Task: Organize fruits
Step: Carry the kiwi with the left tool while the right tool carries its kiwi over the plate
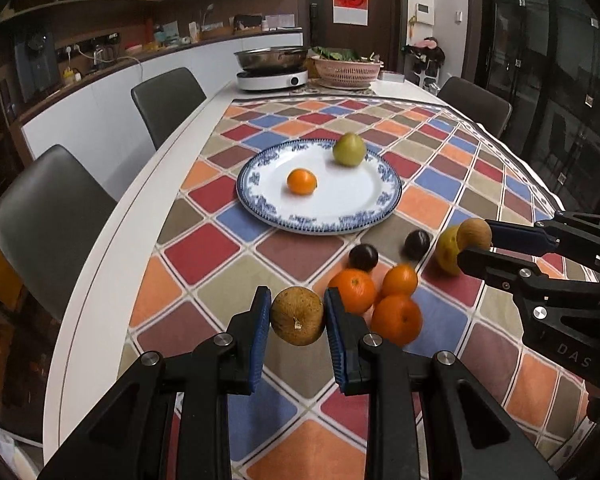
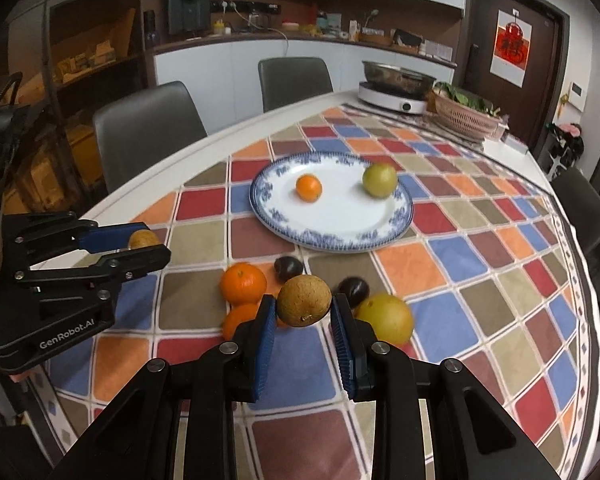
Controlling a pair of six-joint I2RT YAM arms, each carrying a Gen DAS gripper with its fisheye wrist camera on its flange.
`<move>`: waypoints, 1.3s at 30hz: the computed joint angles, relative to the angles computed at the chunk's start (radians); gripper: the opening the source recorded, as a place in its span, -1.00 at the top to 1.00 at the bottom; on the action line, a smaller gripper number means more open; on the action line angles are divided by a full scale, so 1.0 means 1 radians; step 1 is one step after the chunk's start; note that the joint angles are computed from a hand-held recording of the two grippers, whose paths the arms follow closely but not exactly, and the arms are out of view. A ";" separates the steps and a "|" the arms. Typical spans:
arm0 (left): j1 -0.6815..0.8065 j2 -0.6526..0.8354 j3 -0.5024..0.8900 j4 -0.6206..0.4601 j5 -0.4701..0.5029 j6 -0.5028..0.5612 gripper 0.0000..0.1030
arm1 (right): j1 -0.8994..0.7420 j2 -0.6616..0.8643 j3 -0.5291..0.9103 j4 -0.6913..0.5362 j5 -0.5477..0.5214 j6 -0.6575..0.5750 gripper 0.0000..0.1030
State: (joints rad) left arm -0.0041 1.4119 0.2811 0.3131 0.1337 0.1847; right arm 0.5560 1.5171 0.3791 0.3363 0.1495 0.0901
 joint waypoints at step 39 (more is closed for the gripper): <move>-0.031 0.405 0.592 -0.202 0.028 -0.060 0.47 | -0.204 0.338 0.557 -0.238 -0.128 -0.118 0.44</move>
